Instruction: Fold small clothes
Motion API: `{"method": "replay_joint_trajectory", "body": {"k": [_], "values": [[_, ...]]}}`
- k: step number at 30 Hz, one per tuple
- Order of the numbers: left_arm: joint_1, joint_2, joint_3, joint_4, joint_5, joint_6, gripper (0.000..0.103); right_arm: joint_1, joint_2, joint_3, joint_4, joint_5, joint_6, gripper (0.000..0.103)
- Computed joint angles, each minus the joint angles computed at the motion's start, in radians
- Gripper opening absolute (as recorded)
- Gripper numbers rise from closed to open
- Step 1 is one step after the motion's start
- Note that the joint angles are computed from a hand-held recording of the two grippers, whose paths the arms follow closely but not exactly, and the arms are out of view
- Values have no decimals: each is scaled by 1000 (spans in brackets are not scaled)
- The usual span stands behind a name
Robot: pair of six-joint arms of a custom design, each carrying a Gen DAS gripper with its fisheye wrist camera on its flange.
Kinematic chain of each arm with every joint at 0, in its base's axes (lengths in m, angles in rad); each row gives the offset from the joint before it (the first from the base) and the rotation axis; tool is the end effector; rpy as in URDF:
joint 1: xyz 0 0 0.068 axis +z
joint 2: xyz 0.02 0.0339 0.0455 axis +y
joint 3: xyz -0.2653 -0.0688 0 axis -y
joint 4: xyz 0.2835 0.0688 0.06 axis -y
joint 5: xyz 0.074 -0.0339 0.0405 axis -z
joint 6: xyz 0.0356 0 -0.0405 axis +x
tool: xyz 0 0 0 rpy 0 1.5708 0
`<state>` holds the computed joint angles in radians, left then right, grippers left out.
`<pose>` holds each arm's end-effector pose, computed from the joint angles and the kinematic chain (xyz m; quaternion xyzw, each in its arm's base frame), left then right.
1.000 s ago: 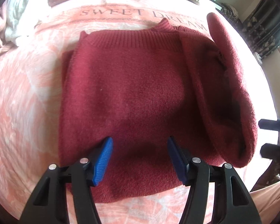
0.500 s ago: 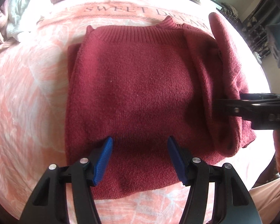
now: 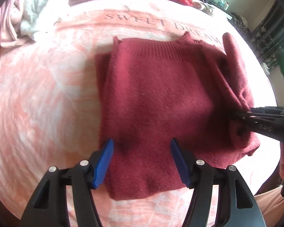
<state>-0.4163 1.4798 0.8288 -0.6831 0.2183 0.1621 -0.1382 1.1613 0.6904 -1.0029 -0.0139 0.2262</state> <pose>0.2560 -0.1216 0.1479 0.2938 0.9424 -0.1222 0.1027 0.2030 -0.0277 0.1726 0.1806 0.9823 0.0091 0.0481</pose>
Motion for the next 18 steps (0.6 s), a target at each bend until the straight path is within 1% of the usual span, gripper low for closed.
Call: {"method": "replay_joint_trajectory", "body": {"k": [2, 6, 9, 12, 14, 15, 16, 17, 18], "values": [[27, 21, 19, -13, 22, -11, 63, -23, -35, 12, -18, -42, -30, 18], [53, 32, 40, -21, 26, -6, 63, 19, -143, 38, -68, -81, -69, 16], [65, 42, 51, -18, 36, -3, 63, 67, -167, 52, -36, -183, -69, 16], [86, 37, 48, -13, 37, 10, 64, 122, -138, 50, 6, -271, -63, 16], [100, 44, 50, -11, 37, 15, 65, 162, -97, 25, 59, -297, -49, 16], [106, 52, 53, -14, 38, 18, 65, 177, -77, 5, 97, -294, -43, 17], [106, 61, 59, -20, 39, 19, 65, 189, -50, -14, 131, -282, -37, 21], [107, 71, 65, -23, 43, 20, 65, 197, -23, -23, 152, -272, -27, 22], [105, 76, 69, -27, 44, 19, 65, 221, -10, -35, 172, -269, 3, 28]]}}
